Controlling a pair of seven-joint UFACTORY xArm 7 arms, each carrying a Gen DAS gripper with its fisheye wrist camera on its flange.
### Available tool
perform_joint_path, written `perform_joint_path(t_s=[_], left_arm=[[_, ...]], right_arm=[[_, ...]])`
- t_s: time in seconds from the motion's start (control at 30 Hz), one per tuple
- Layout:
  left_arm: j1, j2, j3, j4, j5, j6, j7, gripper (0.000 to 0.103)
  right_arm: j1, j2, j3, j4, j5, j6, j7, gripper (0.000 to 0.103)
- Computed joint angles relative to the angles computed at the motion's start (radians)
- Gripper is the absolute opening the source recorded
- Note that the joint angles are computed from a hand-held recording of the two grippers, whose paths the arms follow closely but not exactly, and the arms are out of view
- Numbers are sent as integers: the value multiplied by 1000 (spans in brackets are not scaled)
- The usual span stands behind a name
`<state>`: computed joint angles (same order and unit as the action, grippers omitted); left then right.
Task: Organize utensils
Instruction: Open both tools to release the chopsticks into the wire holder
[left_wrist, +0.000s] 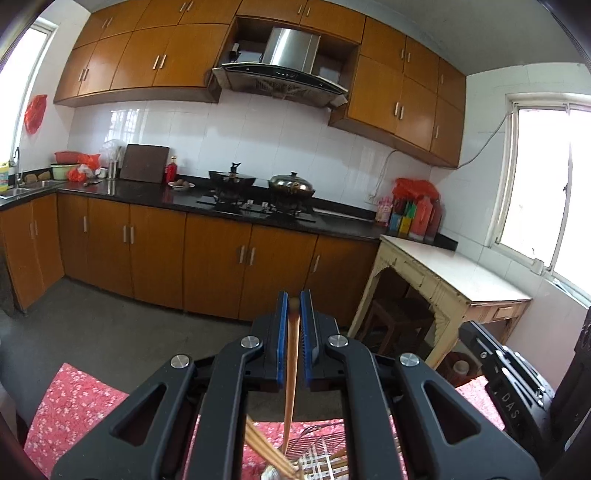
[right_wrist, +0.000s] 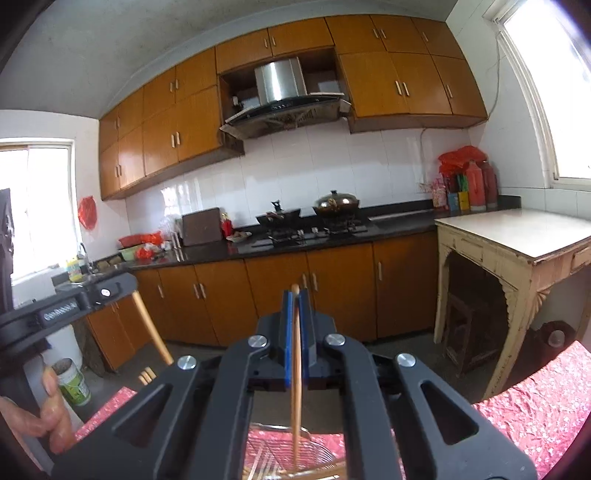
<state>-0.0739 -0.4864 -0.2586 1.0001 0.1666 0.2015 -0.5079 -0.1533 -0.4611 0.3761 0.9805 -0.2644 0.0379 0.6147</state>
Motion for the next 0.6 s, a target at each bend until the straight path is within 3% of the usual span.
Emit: perform_joint_path(t_s=[0.03, 0.07, 0.17, 0.3, 0.47, 0.53, 0.6], left_arm=[[-6, -8, 8, 3, -2, 17, 7, 8], [2, -17, 5, 5, 1, 30, 3, 11], [23, -58, 5, 4, 7, 68, -13, 35], [35, -103, 11, 5, 10, 106, -13, 42], [15, -214, 37, -41, -11, 161, 14, 56], [3, -287, 45, -89, -17, 186, 33, 65], [-4, -356, 45, -140, -22, 198, 49, 83]], right_arm=[[-12, -11, 5, -3, 0, 6, 9, 30], [-22, -22, 7, -7, 0, 10, 18, 36], [-9, -60, -16, -11, 3, 45, 12, 36], [20, -125, -46, -21, 9, 99, -12, 43], [72, -224, -83, -61, 27, 164, -50, 62], [111, -278, -106, -93, 46, 202, -74, 70], [148, -348, -125, -143, 64, 238, -97, 82]])
